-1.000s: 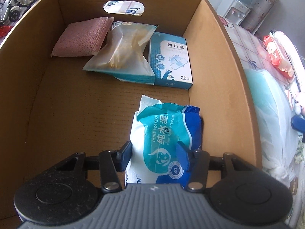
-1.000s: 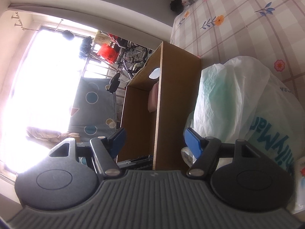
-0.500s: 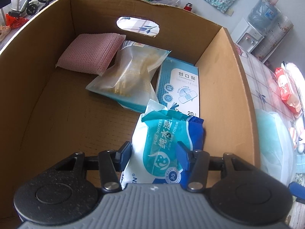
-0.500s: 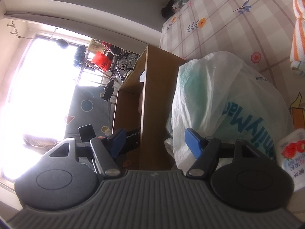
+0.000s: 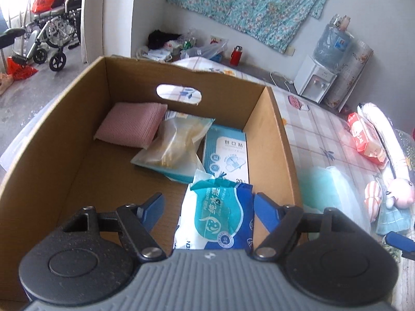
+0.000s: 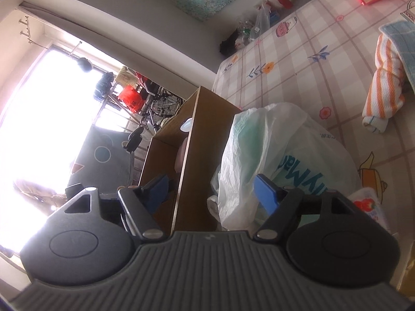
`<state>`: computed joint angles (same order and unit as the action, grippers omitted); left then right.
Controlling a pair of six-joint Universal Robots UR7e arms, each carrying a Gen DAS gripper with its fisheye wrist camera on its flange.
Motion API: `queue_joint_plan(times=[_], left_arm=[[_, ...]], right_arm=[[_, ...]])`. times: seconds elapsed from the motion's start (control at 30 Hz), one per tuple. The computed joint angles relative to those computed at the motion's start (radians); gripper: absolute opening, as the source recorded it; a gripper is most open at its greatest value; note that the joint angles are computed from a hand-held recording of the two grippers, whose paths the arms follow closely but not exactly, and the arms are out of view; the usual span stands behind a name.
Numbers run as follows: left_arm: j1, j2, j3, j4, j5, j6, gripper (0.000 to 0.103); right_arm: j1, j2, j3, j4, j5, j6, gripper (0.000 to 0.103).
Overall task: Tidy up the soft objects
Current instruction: 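Withdraw the right gripper from the box toward the pink plush doll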
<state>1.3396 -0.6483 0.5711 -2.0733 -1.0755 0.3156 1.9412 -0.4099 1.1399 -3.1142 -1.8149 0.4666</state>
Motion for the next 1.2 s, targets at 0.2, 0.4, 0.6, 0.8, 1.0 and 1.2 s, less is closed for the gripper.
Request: queue_joint_plan(times=[0.2,0.4,0.6,0.8,1.0,1.2], left_arm=[[-0.021,-0.111,0.178,-0.182,-0.066,0.045,0.079],[-0.058,-0.181,0.321,-0.244,-0.144,0.089,0.081],[-0.099,-0.188,0.389,-0.220,-0.195,0.133,0.084],[-0.153,-0.143,0.370,-0.141,-0.210,0.260,0.091],[-0.201,-0.049,0.331,-0.148,-0.203,0.409,0.093],[-0.224,0.069,0.268,-0.146,-0.236,0.531,0.093]], right_arm=[[0.015,-0.025,0.053,-0.086,-0.065,-0.024,0.074],[0.023,-0.057,0.119,-0.175,-0.108,-0.017,0.074],[0.030,-0.102,0.192,-0.244,-0.158,-0.015,0.074],[0.032,-0.174,0.272,-0.280,-0.266,-0.014,0.074],[0.021,-0.266,0.320,-0.248,-0.426,-0.034,0.074],[-0.040,-0.349,0.343,-0.155,-0.548,0.022,0.073]])
